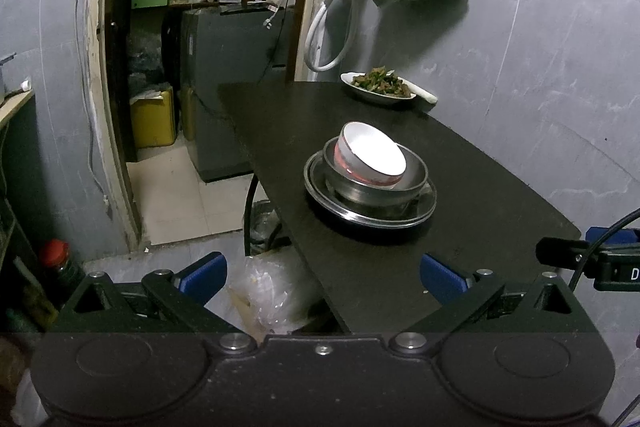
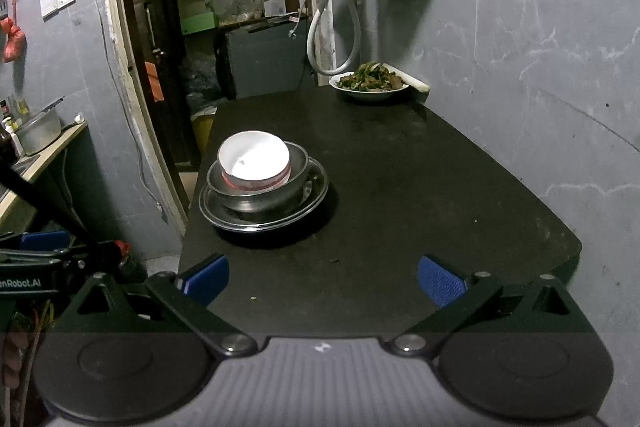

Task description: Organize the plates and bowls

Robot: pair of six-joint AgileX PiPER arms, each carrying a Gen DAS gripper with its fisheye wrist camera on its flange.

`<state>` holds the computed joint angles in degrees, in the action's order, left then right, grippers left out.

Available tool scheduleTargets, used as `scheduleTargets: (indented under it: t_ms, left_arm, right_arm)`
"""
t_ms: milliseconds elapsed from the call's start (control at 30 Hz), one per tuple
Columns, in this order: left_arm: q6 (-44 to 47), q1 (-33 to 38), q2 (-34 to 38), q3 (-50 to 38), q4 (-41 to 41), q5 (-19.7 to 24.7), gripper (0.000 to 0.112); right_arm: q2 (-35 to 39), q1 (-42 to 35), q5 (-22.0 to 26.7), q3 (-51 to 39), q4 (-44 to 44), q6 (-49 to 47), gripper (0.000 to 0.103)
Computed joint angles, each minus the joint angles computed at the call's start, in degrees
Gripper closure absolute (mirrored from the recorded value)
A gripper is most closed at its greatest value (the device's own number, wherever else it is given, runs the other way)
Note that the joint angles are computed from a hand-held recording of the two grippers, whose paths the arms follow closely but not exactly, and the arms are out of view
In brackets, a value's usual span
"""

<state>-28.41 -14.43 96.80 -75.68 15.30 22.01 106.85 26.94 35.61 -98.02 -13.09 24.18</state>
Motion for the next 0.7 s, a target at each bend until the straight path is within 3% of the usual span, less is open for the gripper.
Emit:
scheduleTargets:
  t_ms: [700]
  left_arm:
    - [1.47,0.50,0.35,-0.02,-1.36,0.24,0.010]
  right_arm:
    - [0.93,-0.19,0.88,-0.57,0.86,-0.57,0.000]
